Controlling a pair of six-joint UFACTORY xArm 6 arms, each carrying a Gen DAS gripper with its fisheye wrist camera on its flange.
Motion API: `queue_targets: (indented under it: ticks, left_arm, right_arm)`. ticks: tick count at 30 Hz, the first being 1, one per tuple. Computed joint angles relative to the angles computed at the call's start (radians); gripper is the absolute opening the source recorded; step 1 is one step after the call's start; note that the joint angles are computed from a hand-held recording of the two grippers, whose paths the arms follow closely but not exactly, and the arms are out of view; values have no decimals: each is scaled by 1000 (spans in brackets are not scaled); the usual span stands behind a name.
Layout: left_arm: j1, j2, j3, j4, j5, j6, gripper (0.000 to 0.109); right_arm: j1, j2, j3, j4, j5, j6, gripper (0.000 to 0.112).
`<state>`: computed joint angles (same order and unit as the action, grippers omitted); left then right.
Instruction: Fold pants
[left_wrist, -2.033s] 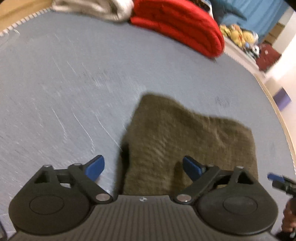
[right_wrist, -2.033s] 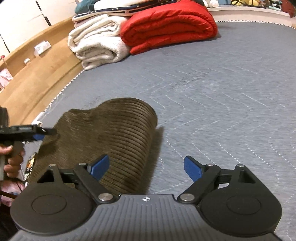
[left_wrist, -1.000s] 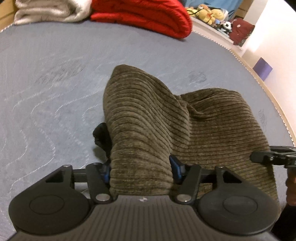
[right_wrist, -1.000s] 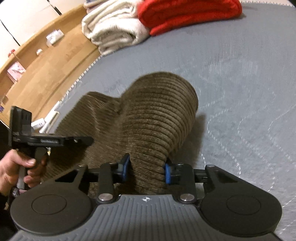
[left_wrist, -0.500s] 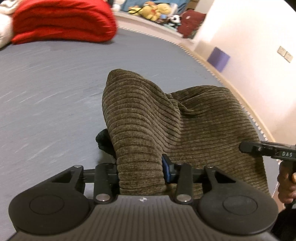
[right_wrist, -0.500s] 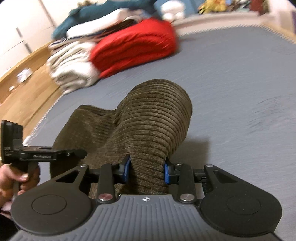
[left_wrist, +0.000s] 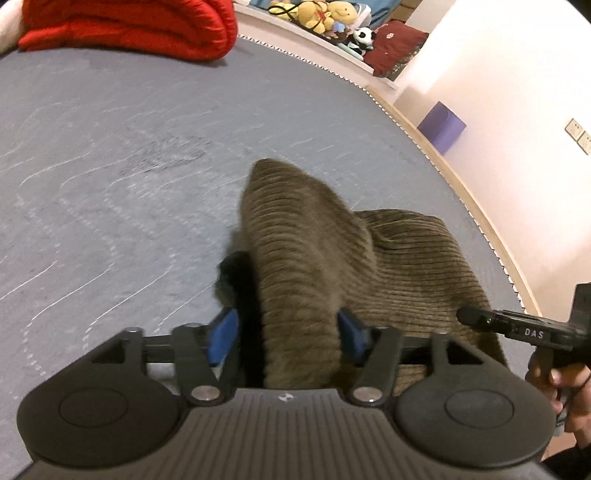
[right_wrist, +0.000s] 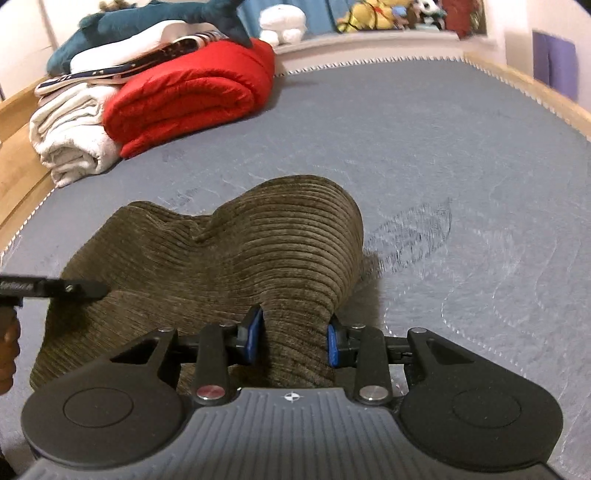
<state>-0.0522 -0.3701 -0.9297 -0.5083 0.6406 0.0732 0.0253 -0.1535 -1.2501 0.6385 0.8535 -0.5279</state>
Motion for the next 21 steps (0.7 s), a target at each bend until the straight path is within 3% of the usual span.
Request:
queue_targets:
  ticks: [3, 6, 7, 11, 16, 21]
  left_arm:
    - [34, -24, -7, -65, 81, 51, 74]
    - [75, -39, -12, -113, 209, 130, 82]
    - [73, -27, -19, -106, 234, 136, 83]
    - [48, -11, 10, -82, 209, 116, 94]
    - [44, 28, 21, -139, 166, 106, 100]
    - [6, 27, 33, -81, 104, 61, 100]
  right_arm:
    - [-13, 15, -43, -87, 59, 108, 51]
    - [-32, -18, -48, -90, 131, 150, 82]
    - [-38, -30, -53, -103, 178, 169, 87]
    - [-34, -55, -37, -177, 307, 268, 87]
    - [-61, -123, 82, -81, 245, 318, 86]
    - [-36, -169, 136, -118, 175, 305, 87]
